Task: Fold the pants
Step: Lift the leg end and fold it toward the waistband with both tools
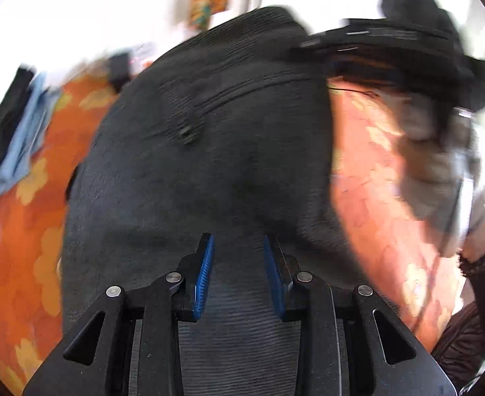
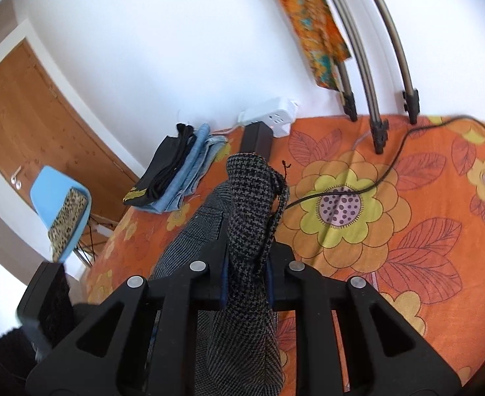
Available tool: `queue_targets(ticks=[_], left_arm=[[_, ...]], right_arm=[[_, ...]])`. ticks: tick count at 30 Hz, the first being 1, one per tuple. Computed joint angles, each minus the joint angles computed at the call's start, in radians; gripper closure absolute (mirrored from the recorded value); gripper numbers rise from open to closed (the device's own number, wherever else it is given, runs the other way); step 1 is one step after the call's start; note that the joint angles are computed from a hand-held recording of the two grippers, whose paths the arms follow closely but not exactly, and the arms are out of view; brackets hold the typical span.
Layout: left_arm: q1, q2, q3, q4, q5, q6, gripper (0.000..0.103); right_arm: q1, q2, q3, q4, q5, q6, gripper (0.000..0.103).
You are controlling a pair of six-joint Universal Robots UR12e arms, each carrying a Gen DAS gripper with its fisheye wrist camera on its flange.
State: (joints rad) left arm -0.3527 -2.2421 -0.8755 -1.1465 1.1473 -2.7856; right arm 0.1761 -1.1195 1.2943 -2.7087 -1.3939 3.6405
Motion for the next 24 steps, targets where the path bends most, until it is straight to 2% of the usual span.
queue_targets(ticks=[2, 5, 10, 13, 16, 18, 19, 21, 24], left_arm=[[0.006, -0.033, 0.042, -0.063, 0.011, -0.032, 0.075], [0.009, -0.040, 0.057, -0.058, 0.005, -0.043, 0.075], [0.043, 0.002, 0.009, 0.096, -0.020, -0.132, 0.075], [0.071, 0.018, -0.013, 0.217, 0.015, -0.188, 0.075], [0.107, 0.038, -0.045, 0.265, 0.020, -0.266, 0.075], [0.117, 0.025, -0.020, 0.264, 0.020, -0.321, 0.075], [0.127, 0.040, -0.032, 0.235, -0.010, -0.323, 0.075], [0.143, 0.058, -0.063, 0.239, -0.041, -0.346, 0.075], [0.150, 0.083, -0.097, 0.236, -0.056, -0.348, 0.075]], right_arm=[[0.010, -0.002, -0.011, 0.014, -0.012, -0.032, 0.086], [0.025, -0.002, -0.032, 0.036, -0.031, -0.065, 0.086], [0.059, -0.014, -0.048, 0.054, -0.072, -0.157, 0.087], [0.094, -0.027, -0.048, 0.068, -0.107, -0.252, 0.087], [0.138, -0.039, -0.047, 0.104, -0.144, -0.366, 0.087], [0.177, -0.045, -0.048, 0.137, -0.186, -0.445, 0.087], [0.192, -0.046, -0.049, 0.152, -0.199, -0.473, 0.087], [0.219, -0.047, -0.047, 0.177, -0.216, -0.521, 0.087], [0.257, -0.043, -0.041, 0.204, -0.257, -0.597, 0.087]])
